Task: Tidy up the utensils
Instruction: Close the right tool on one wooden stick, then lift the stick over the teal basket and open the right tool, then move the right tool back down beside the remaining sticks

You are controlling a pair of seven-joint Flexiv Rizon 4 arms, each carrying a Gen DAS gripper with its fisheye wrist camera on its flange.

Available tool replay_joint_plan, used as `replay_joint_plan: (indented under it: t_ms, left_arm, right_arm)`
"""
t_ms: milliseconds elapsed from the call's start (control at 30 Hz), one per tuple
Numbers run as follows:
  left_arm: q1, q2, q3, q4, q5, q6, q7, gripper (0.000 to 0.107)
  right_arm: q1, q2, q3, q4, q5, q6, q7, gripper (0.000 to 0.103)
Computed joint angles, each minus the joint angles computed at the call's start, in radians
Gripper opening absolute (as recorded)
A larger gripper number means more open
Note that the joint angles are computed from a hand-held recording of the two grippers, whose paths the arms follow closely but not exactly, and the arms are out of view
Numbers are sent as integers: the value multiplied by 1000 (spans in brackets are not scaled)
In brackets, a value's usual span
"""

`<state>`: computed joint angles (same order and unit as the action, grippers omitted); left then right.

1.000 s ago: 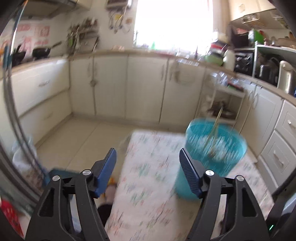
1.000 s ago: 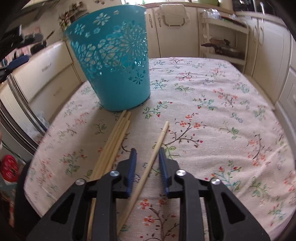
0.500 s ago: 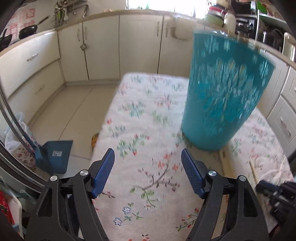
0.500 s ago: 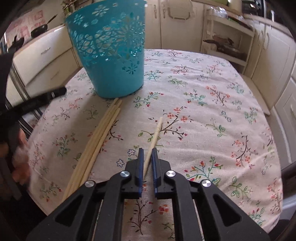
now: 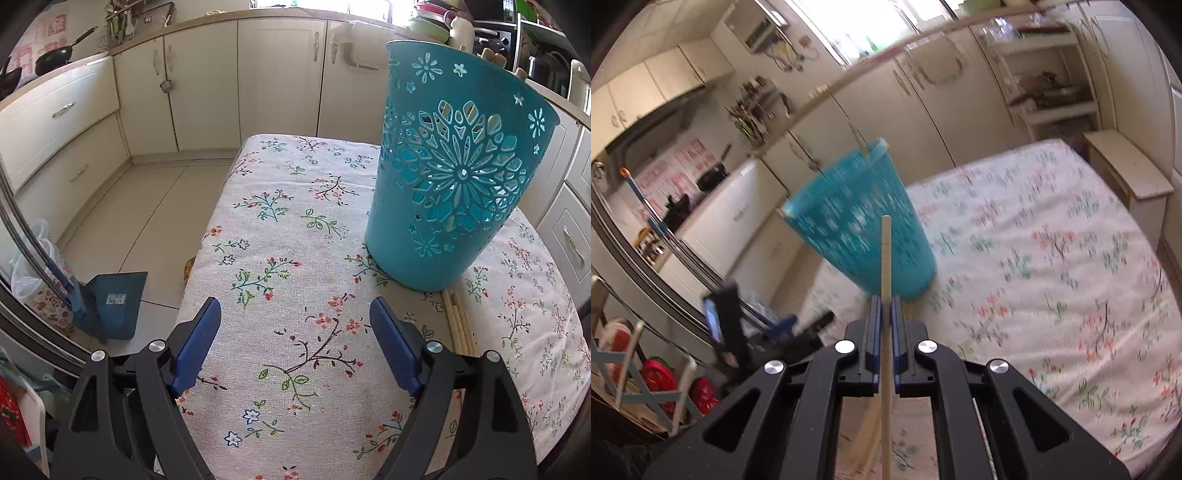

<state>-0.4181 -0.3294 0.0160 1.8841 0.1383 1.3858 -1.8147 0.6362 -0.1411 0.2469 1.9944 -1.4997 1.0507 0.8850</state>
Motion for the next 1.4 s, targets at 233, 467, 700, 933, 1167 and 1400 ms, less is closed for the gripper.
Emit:
replay_joint_plan:
  t_ms: [233,467,700,933,1167,1400]
  left_arm:
    - [-6,-1,6,-11,14,-13,-13,79]
    - [0,-1,0,-7,12,-10,-13,80]
    - [5,-3,-4,-3,1,0,-10,80]
    - [2,-3,-1,1,-3,8,-9,80]
    - [-2,-3,5,-2,1,5,-17,80]
    - [-7,-1,10,-5,12,-1,-26,80]
  right_arm:
    - [6,-15,-30,-161,-117,-115,-91,6]
    - [62,-120,-86,-335,-196,-332,-158,6]
    - [105,-206,-129,-376,-121,-460,-222,6]
    - [126,-198,-117,-314,-61,-453,-249,6]
    - [146,-143,-72,-226,-22,-484,-217,19]
    - [175,-132,-10,-149,121,-492,-223,27]
